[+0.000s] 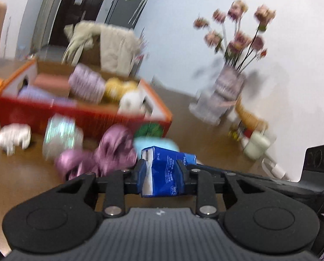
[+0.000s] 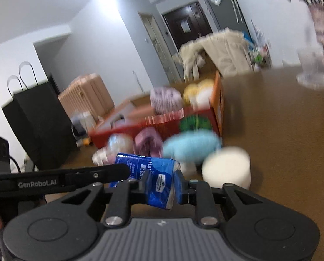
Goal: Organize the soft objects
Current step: 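Carry the tissue pack into the box and open both tools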
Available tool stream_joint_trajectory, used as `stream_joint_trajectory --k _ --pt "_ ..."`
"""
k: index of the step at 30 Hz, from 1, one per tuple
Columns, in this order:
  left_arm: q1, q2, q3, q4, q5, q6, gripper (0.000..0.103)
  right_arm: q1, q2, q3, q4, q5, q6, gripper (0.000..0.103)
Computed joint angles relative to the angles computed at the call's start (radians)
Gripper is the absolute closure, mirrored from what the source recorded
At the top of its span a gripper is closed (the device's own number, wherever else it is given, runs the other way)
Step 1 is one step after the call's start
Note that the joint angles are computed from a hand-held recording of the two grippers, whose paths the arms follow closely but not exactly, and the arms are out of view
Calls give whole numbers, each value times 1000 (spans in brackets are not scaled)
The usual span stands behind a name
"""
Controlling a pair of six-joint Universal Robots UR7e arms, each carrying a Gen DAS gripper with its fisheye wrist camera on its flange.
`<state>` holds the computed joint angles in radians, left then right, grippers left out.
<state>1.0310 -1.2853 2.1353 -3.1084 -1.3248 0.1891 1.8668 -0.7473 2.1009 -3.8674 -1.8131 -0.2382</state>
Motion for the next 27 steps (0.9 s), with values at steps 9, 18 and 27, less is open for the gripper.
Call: stream_joint_trajectory --k 9,18,27 --pt "34 183 -315 75 -11 3 74 -18 18 -306 249 28 -67 81" --pt "102 354 -551 299 -6 -61 75 -41 109 -480 422 -120 -66 79" --pt "89 316 -499 290 4 -40 65 -16 75 -412 312 -146 -104 75"
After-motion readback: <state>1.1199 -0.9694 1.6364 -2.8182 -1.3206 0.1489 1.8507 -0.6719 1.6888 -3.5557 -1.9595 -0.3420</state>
